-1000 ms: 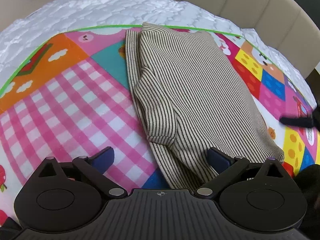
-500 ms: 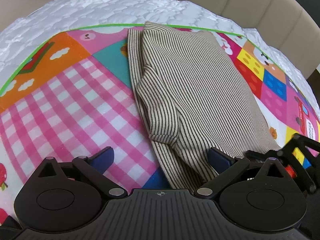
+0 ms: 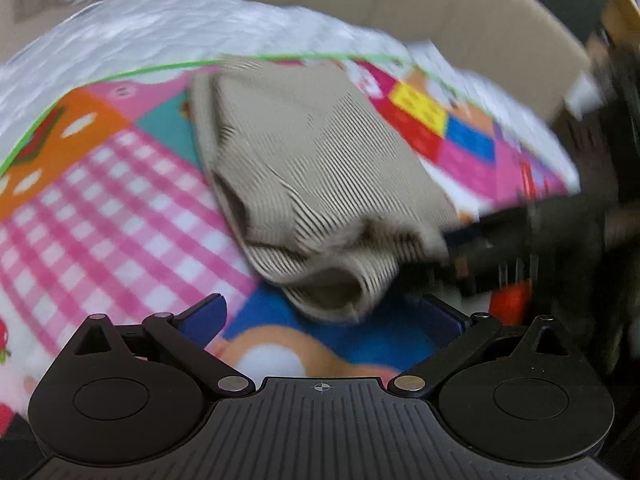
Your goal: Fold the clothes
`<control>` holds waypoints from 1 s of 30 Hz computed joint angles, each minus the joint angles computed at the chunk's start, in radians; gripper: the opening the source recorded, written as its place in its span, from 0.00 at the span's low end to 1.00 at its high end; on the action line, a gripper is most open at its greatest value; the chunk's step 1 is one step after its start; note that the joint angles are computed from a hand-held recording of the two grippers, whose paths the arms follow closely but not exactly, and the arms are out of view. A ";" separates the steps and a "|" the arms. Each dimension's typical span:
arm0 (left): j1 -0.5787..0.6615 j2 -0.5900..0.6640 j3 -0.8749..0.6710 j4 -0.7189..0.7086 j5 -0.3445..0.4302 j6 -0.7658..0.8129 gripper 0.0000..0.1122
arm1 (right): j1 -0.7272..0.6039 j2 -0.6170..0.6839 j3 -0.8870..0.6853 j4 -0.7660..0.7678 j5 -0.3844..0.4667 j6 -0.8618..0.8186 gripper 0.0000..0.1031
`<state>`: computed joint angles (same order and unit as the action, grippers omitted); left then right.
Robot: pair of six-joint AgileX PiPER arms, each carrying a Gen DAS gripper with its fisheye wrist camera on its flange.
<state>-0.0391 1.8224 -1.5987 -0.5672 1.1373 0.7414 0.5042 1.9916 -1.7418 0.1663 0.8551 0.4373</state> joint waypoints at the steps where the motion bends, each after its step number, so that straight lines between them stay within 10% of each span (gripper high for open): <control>1: -0.022 -0.006 0.012 0.033 -0.017 0.002 0.92 | 0.005 -0.005 -0.001 -0.010 0.005 -0.011 0.58; 9: -0.047 0.052 -0.035 0.130 -0.048 -0.133 0.92 | 0.183 -0.069 0.006 -0.392 0.068 -0.079 0.77; 21: -0.044 0.081 -0.071 0.135 -0.053 -0.171 0.92 | 0.376 0.036 0.046 -0.817 0.138 -0.218 0.76; 28: -0.035 0.085 -0.074 0.118 -0.044 -0.175 0.92 | 0.428 0.069 0.159 -1.149 0.075 -0.163 0.62; 30: -0.032 0.087 -0.076 0.109 -0.042 -0.177 0.92 | 0.415 0.073 0.126 -1.079 0.078 -0.203 0.30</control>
